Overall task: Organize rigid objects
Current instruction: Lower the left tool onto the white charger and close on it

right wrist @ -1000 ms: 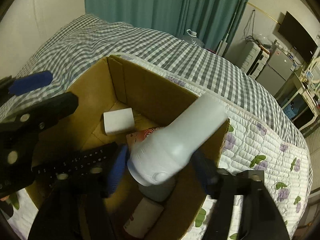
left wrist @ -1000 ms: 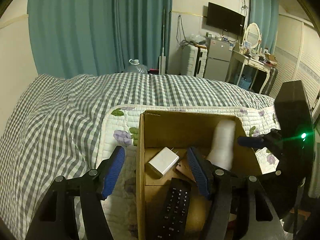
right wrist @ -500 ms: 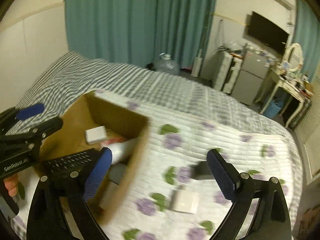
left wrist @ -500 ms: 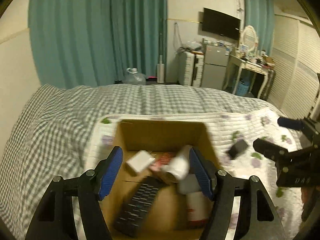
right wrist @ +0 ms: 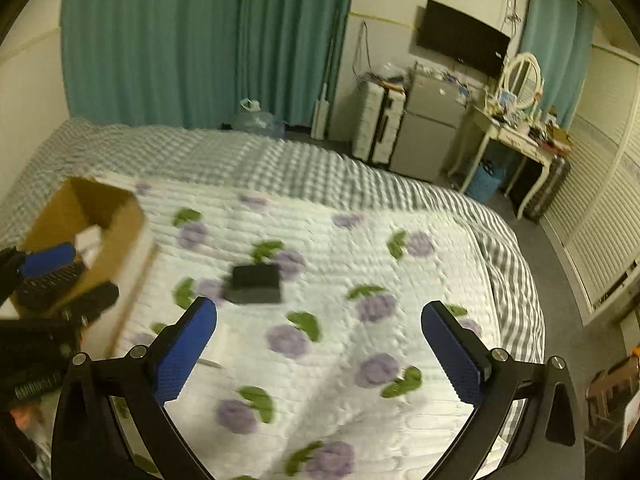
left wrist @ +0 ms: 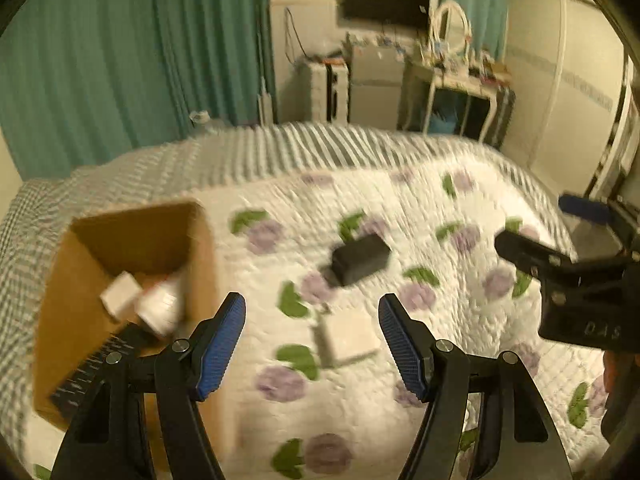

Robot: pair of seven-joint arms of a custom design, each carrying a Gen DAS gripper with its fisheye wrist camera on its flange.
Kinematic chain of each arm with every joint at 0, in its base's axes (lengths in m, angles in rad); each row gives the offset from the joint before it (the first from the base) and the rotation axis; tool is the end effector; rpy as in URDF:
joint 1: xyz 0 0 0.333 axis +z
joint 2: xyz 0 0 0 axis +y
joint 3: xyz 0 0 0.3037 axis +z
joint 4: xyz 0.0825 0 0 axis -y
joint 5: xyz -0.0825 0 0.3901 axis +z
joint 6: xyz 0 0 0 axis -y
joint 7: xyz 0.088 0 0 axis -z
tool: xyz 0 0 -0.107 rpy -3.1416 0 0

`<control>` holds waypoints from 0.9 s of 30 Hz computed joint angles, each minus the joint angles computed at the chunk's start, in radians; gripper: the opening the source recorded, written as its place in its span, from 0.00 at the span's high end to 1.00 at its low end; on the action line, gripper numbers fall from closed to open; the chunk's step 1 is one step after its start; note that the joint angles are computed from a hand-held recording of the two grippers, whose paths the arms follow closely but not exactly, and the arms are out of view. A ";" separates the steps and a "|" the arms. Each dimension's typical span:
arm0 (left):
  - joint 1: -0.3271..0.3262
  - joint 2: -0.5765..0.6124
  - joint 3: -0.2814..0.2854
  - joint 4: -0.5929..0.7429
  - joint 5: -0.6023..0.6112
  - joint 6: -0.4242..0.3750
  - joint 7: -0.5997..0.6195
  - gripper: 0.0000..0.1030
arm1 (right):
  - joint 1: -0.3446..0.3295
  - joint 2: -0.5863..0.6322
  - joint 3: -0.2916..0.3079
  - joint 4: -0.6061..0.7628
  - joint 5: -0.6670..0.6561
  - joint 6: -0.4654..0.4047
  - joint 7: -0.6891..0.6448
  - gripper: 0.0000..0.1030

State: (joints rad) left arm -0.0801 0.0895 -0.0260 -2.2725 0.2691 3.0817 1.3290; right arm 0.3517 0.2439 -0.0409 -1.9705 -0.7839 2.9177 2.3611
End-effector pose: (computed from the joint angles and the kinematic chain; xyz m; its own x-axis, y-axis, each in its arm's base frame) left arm 0.5713 -0.0824 0.3842 -0.1153 -0.9930 -0.0274 -0.7437 0.1046 -0.6603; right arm 0.5958 0.2389 0.4002 0.1862 -0.9764 0.1093 -0.6865 -0.2089 -0.6965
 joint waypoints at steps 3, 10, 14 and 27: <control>-0.043 0.077 0.024 0.053 0.053 -0.051 -0.084 0.30 | -0.011 0.040 -0.023 -0.002 -0.013 0.038 0.010 0.00; -0.116 0.222 0.075 0.150 0.038 -0.136 -0.141 0.30 | -0.091 0.111 0.039 -0.013 0.206 0.082 -0.149 0.00; -0.105 0.257 0.059 0.165 -0.052 -0.119 -0.101 0.30 | -0.100 0.146 0.066 0.012 0.301 0.062 -0.258 0.00; -0.217 0.255 0.182 0.126 -0.035 -0.034 -0.110 0.48 | -0.130 0.254 0.142 0.150 0.454 0.041 -0.526 0.00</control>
